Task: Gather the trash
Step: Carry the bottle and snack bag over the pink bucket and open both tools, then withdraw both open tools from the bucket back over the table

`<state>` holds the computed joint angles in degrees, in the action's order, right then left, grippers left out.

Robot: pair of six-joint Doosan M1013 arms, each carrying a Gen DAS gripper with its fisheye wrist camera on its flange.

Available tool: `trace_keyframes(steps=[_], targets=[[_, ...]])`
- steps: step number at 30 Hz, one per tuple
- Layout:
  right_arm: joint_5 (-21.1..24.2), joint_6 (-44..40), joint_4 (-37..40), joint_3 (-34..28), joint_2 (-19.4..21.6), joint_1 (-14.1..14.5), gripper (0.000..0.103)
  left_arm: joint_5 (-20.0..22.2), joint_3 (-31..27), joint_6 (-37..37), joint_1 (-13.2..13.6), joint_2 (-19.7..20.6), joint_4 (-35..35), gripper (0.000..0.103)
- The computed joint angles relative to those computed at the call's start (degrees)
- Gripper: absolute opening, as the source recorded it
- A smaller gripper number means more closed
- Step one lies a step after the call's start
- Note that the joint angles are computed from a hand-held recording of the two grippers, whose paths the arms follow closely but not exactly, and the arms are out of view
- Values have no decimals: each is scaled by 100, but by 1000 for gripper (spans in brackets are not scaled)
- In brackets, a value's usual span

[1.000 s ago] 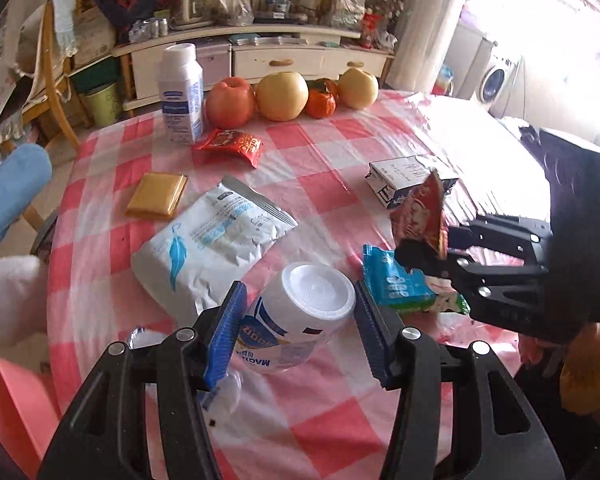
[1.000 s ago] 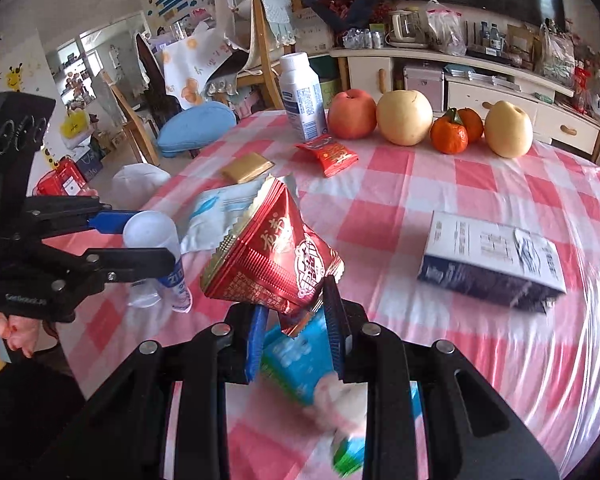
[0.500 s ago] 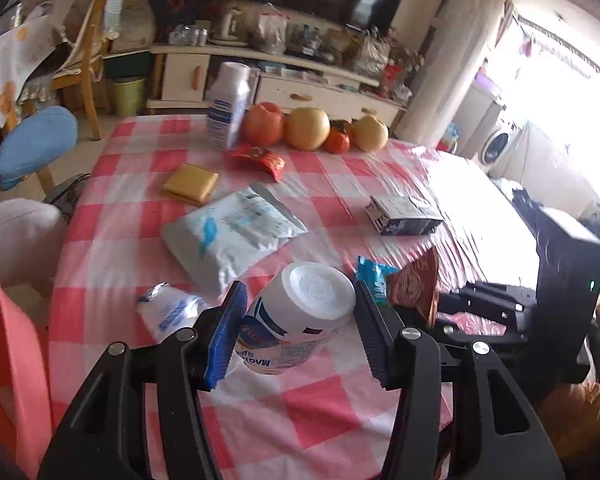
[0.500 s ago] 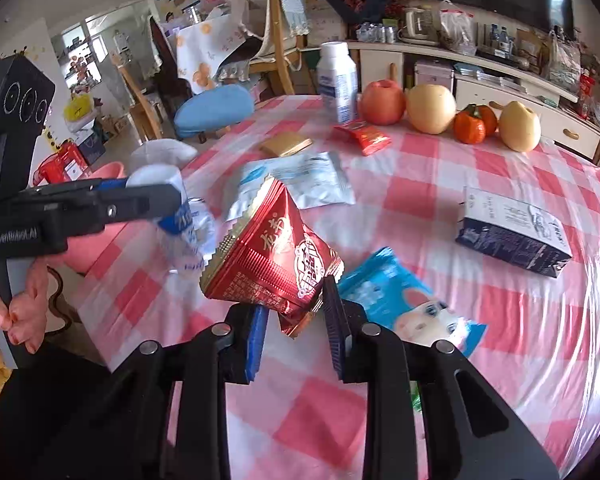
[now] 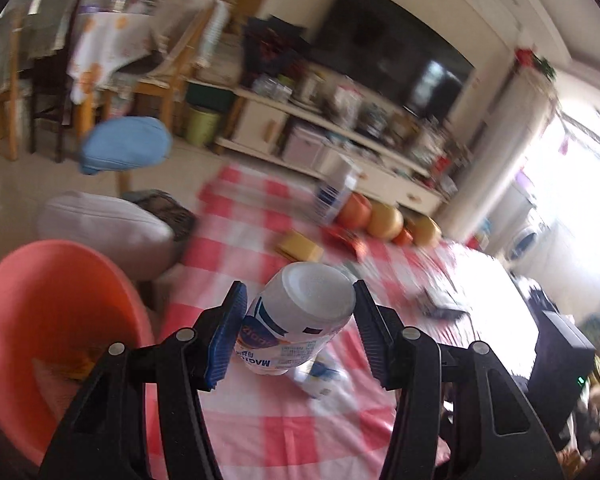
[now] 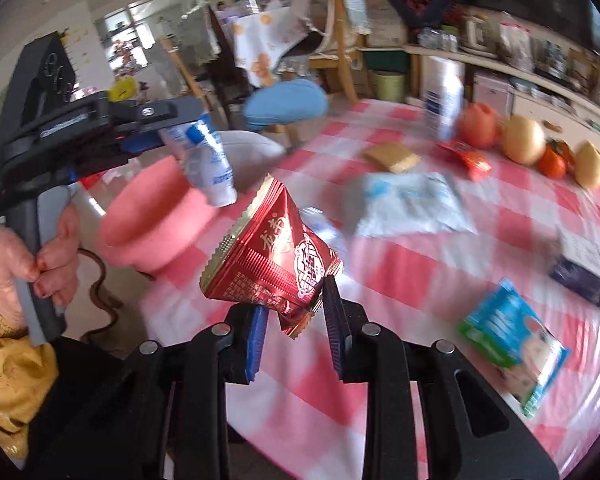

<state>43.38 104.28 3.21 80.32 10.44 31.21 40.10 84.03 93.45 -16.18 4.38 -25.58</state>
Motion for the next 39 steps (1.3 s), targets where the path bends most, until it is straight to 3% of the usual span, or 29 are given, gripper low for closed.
trace_keyframes(steps=[8,17,20,24,27,30,33,36,39], targets=[[238,-821,406,-1201,759,385,29,-396,217,-1506,467,-131,1001,55],[708,-1171,536,-2526,1671,631,29,-297,263,-2877,830,-3,1887,56],[812,-1022,357,-2759,1866,665,47,-203,262,-3352,826,31,2409,57],[464,-697,258,-2427,1694,643,74,-310,335,-4031,726,-6,3260,80],[120,-336,-145,-1956,1392,648,82,-589,427,-4473,624,-88,3856,91],[-121,66,-742,-1568,1131,670,86,-731,444,-4589,449,-123,4294,93],[-286,473,-1227,-1190,870,683,90,-525,344,-4460,237,-97,4717,94],[-385,706,-1383,-903,667,659,91,-224,180,-4222,103,-51,4691,94],[-395,863,-1534,-679,499,649,92,-117,112,-4404,-34,-46,4994,94]])
